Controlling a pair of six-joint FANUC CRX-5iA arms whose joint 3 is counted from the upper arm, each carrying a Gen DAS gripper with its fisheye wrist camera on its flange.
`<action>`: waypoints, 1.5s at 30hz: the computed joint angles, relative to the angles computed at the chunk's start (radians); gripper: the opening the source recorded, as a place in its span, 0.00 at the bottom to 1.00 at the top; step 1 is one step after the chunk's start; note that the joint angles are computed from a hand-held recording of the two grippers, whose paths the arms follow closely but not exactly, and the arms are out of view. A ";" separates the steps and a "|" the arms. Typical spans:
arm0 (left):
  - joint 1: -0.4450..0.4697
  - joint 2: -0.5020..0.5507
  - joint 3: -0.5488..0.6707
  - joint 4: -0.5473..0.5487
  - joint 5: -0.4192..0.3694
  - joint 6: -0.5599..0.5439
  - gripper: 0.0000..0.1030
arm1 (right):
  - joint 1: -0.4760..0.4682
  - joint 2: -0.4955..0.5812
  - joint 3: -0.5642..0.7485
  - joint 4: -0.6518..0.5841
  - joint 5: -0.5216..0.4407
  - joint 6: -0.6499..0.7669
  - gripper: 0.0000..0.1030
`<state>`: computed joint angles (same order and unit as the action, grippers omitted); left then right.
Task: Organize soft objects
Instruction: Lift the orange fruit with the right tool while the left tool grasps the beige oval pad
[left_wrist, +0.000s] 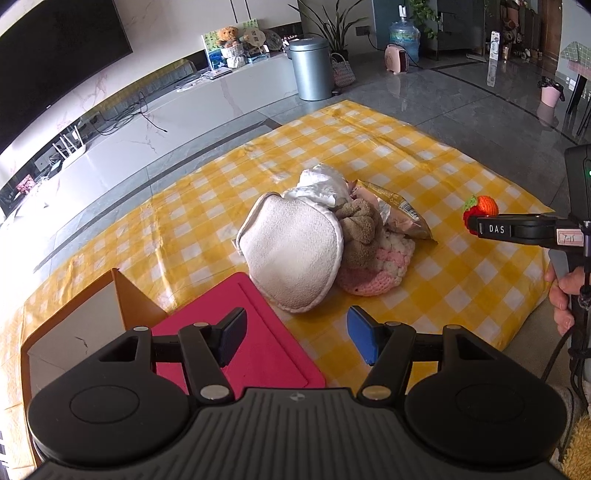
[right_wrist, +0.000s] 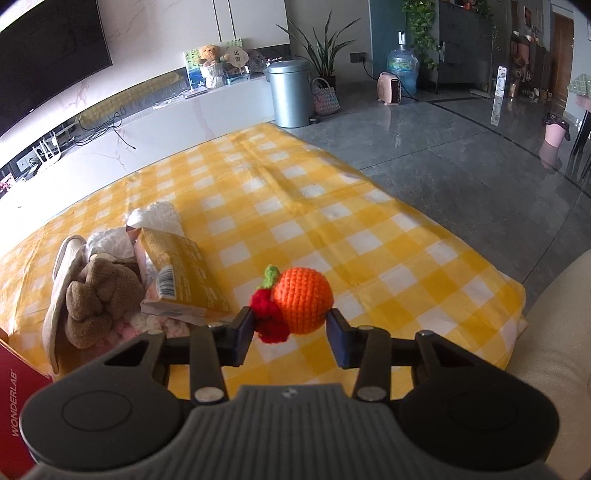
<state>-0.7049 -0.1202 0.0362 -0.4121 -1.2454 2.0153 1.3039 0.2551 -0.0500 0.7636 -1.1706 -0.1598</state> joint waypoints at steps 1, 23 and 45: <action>0.022 0.008 0.002 0.029 0.010 -0.036 0.72 | 0.001 0.008 0.013 -0.009 -0.014 0.014 0.42; -0.011 0.326 0.189 -0.104 -0.113 -0.240 0.73 | 0.003 0.000 0.014 -0.068 -0.094 -0.012 0.42; -0.074 0.179 0.146 -0.182 -0.150 -0.164 0.05 | 0.005 0.004 0.027 -0.077 -0.078 0.026 0.42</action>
